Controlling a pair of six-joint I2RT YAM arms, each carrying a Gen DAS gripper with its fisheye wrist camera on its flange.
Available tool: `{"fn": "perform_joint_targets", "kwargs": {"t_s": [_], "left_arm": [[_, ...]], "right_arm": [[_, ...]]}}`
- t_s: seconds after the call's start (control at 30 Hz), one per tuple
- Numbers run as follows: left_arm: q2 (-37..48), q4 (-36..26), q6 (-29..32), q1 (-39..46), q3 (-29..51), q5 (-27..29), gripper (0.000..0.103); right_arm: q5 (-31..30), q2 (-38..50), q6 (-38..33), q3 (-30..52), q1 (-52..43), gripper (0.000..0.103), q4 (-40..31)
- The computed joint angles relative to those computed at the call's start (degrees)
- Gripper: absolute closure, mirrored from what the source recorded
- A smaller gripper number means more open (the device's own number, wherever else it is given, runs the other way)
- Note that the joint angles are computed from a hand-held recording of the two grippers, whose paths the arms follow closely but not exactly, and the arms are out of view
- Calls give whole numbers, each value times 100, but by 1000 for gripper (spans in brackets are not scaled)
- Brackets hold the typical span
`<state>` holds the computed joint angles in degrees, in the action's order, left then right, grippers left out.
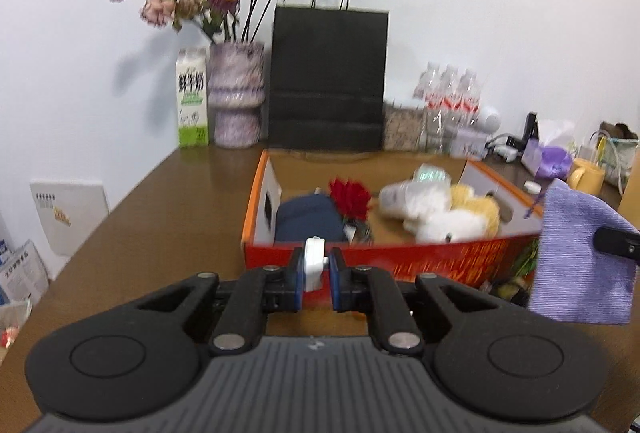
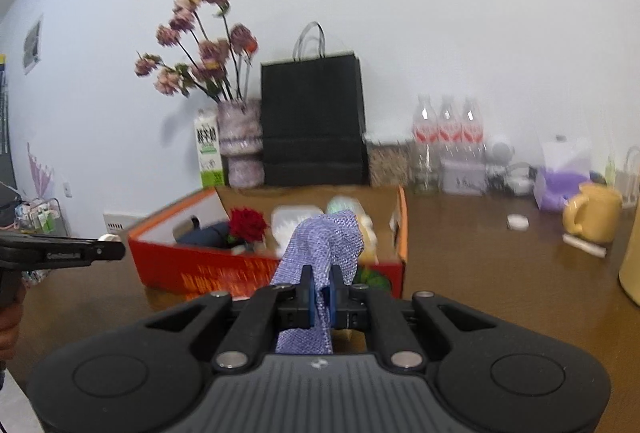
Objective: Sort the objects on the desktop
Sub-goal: 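Carry the plug and cloth bag into the box and open both tools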
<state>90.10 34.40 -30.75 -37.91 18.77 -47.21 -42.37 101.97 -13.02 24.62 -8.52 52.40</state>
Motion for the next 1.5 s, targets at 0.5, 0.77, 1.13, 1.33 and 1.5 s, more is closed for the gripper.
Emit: {"fn": "perform_joint_targets", "kwargs": {"t_s": [0.5,0.77,1.13,1.33,1.5], "left_arm": [[541,653,1077,859,1147,636,90],[1383,551,1198,1612,2018,1221,90],[2614,564,1220,2079,2673,1650,90],[2745,601,1381,1933,2721,1425,85],[2699,813,1438,1822,2595,1140,33]], "right_arm": [[851,135,676,1169,1522,98,-166],[1451,1341,503,2822,2244,98,-1014],[1421,2469,181,3928,2314,97,-1701],[1567,2508,74,3892,2339,93,-1704],[1815,2436,87,3738,2341,52,-1506]]}}
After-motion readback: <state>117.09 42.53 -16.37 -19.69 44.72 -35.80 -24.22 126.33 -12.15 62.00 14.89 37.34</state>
